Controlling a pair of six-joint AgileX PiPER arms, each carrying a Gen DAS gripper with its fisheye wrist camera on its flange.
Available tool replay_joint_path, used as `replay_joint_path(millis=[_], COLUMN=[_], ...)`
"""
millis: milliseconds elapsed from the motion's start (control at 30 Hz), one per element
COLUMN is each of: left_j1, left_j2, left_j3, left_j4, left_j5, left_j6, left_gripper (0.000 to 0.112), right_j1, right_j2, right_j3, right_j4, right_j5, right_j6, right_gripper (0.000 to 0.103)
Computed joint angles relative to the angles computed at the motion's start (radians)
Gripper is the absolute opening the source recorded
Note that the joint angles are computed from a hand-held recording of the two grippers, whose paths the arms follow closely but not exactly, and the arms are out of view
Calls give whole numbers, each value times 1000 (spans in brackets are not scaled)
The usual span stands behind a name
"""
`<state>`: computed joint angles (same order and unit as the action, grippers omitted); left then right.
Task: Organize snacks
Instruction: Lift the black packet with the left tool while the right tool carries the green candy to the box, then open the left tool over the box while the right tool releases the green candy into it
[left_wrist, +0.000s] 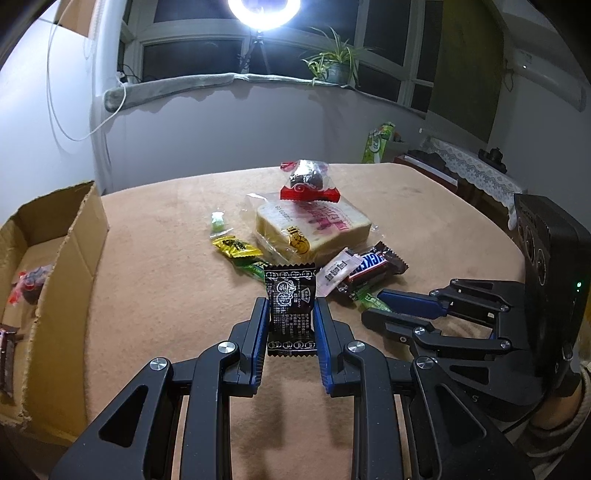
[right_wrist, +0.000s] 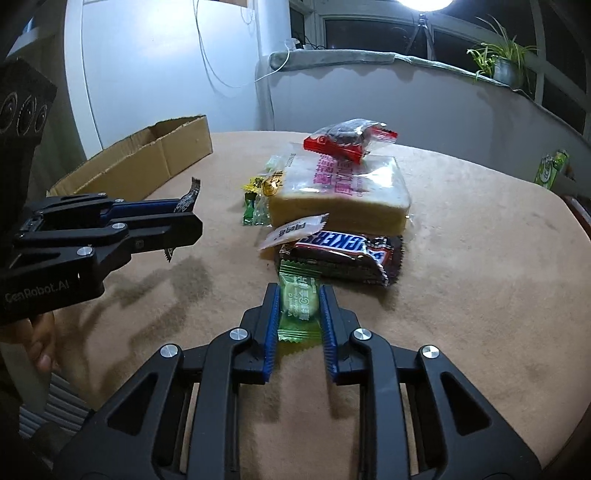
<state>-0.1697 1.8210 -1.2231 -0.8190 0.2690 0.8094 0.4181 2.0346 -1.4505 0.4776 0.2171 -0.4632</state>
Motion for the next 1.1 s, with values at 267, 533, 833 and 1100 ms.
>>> replay_joint_path(millis=[267,533,833,1100], left_j1=[-3,-12,52,195], left_j2=[-39,-139,-256,-316], left_j3=[25,49,99,187], left_j4=[15,165,274,-25], left_j5=[-29,-74,-117,-143], left_j6=[-23,-172,-278,3], left_gripper=[22,22,22,22], right_j1=[-40,-53,19,135], right_j2=[-98,-150,-112,25], right_j3=[86,59,-96,-351], right_j4=[319,472,316,142], right_j5=[-53,-55,-14,82], right_j6=[-305,-455,-315,-169], right_gripper=[22,22,22,22])
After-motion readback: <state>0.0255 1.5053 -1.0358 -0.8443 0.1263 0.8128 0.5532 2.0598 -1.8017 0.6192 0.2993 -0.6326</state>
